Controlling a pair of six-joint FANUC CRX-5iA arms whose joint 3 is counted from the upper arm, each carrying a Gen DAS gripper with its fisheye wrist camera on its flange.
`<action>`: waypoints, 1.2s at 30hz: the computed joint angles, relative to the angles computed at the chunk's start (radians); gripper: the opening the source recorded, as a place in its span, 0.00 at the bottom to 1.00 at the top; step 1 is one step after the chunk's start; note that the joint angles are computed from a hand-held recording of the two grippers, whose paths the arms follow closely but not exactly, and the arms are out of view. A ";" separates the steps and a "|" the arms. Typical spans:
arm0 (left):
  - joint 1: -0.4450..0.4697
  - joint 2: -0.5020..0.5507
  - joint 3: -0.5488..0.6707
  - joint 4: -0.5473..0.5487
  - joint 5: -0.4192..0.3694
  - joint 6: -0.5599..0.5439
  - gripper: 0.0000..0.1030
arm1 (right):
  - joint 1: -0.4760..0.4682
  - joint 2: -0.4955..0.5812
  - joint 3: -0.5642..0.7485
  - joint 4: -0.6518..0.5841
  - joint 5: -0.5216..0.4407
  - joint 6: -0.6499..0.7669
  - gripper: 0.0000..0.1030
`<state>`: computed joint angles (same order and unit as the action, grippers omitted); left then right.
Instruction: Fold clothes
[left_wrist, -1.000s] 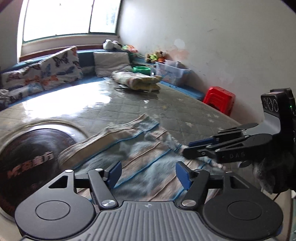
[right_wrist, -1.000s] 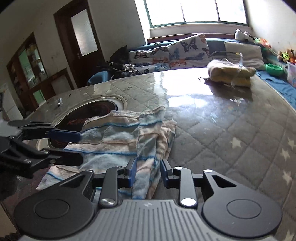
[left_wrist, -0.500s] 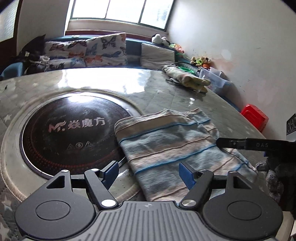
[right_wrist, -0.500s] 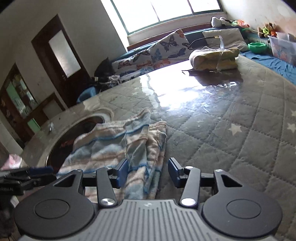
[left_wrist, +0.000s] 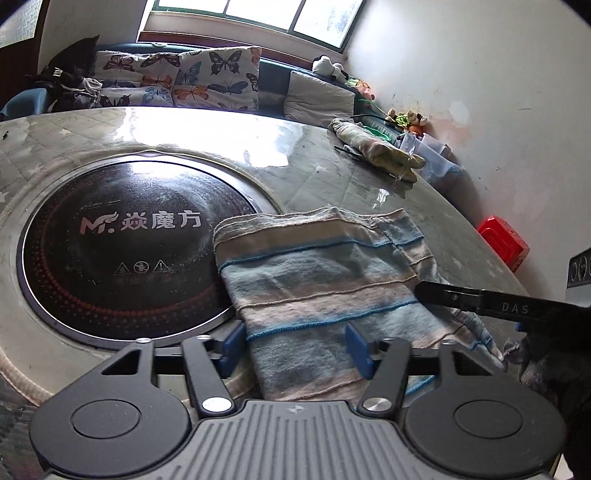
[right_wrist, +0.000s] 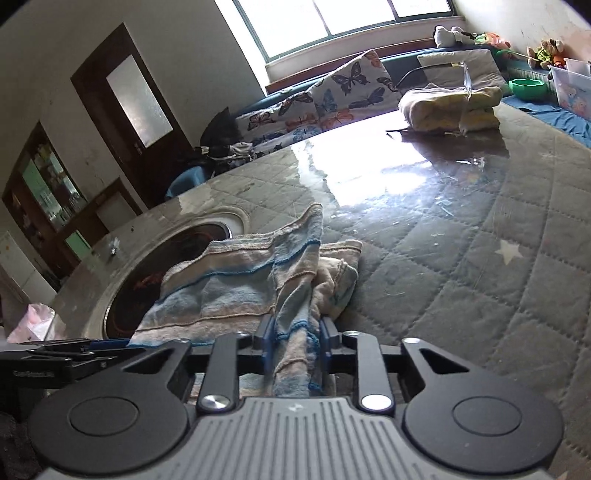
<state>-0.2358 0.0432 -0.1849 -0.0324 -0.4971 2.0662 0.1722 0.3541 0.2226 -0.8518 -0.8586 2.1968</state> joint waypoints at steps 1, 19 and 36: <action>0.002 -0.001 0.001 -0.001 -0.003 0.009 0.48 | -0.004 -0.003 -0.003 -0.014 0.002 0.006 0.18; -0.001 0.037 0.106 0.015 0.038 -0.048 0.11 | -0.048 -0.049 0.019 -0.123 0.068 0.115 0.14; -0.001 0.215 0.340 0.006 -0.038 -0.089 0.11 | -0.022 0.068 0.210 0.029 0.108 0.020 0.14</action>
